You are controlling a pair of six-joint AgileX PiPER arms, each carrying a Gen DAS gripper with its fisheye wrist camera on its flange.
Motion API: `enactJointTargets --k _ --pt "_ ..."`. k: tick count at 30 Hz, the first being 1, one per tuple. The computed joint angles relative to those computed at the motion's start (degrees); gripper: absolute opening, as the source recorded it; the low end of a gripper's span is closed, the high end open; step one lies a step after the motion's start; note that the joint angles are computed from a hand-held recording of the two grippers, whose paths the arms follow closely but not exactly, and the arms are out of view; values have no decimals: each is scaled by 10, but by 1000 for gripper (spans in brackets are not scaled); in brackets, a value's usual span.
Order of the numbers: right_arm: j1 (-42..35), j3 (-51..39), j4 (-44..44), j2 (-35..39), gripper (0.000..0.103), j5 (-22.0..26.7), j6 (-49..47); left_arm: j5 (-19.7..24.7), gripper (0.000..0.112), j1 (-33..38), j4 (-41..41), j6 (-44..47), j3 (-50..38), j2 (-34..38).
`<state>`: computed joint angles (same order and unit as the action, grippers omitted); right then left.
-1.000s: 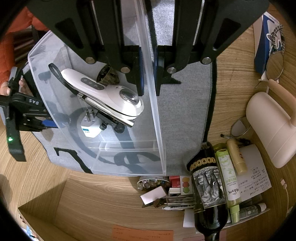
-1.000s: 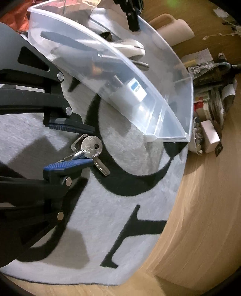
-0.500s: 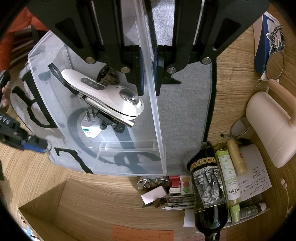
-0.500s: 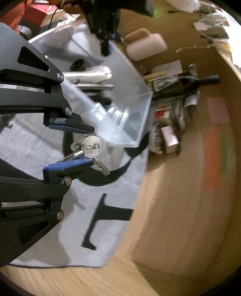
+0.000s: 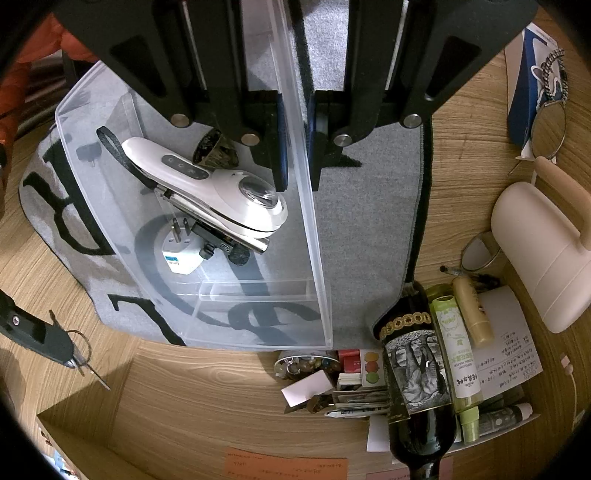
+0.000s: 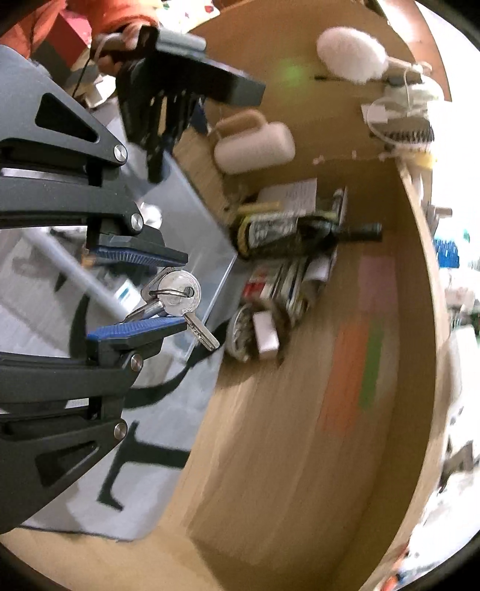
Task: Organize rigid objects
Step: 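Carry the keys into the clear box and open the right tool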
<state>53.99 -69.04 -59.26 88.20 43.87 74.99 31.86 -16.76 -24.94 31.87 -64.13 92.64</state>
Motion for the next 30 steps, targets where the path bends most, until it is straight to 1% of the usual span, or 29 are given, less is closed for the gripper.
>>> enactJointTargets --k 4,7,9,14,19,25,27,30 --pt "-4 -29 27 32 25 -24 -42 0 8 0 0 0 0 0" --pt "-20 -55 77 68 25 -37 -91 0 8 0 -1 1 0 0" --pt "-39 -69 126 91 25 -55 -132 0 8 0 -1 1 0 0" --pt "-66 -100 206 141 25 -67 -205 0 8 0 0 0 1 0" --pt "-80 -124 259 171 26 -56 -259 1 8 -1 1 -1 -1 0" --pt "-82 -136 270 178 26 -42 -273 1 8 -1 1 -1 0 -1" --pt "-86 -139 284 176 32 -40 -283 0 8 -1 1 -1 0 -1" --pt "-83 -127 269 164 38 -44 -265 1 8 -1 0 -1 -1 -1"
